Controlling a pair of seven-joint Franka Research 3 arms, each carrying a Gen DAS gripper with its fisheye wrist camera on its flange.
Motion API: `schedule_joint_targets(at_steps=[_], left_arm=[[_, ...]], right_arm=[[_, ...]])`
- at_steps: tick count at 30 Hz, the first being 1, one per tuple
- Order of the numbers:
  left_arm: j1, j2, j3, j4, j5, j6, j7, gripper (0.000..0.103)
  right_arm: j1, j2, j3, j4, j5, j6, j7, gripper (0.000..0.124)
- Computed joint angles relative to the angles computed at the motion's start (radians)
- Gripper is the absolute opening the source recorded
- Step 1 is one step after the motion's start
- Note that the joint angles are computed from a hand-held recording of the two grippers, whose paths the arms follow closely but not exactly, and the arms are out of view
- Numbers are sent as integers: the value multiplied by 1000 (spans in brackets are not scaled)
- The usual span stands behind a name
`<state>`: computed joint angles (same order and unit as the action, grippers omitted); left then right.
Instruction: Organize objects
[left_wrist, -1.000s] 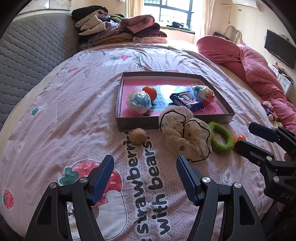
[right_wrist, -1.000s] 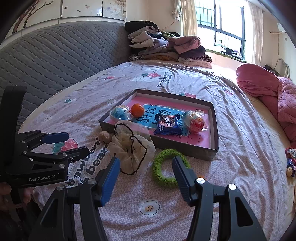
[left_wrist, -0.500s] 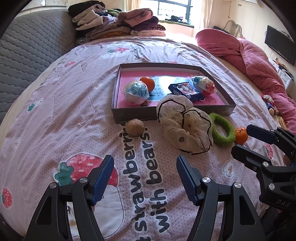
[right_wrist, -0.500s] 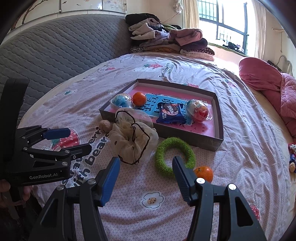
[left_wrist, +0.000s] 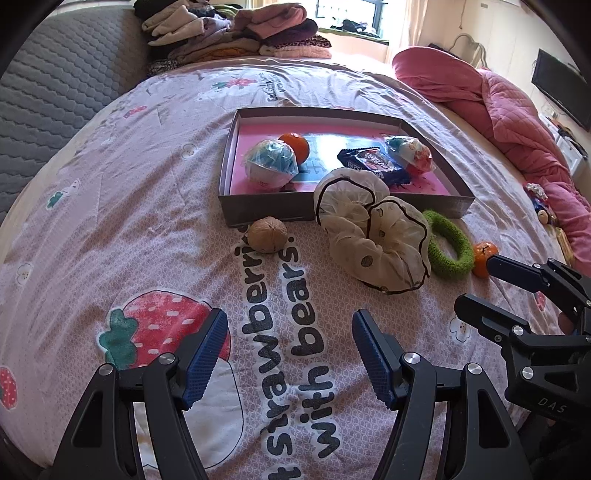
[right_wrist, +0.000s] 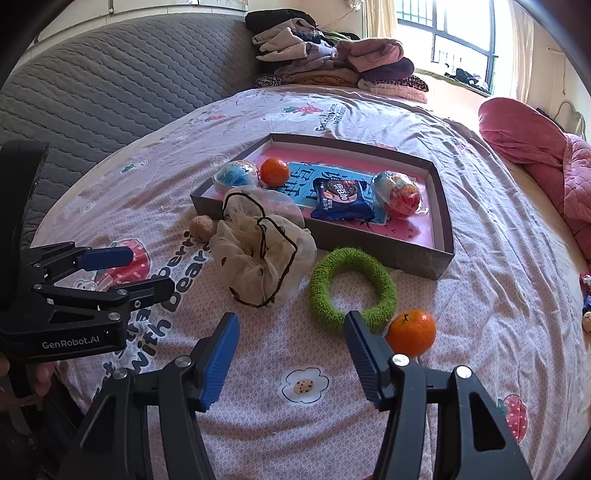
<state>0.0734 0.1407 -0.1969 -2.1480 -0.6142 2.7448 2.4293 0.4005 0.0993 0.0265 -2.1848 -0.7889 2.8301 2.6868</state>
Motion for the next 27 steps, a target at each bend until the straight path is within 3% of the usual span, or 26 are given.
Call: schedule_joint_targets(at_steps=[10,27], left_arm=[[7,29,-4,26,13,-1,-22,72],[34,125,-43,111,134,50,-126,72]], right_arm=[[8,23,-10,14,14,-8,-20,59],[30,75,-32,79,-40,-118,-27,58]])
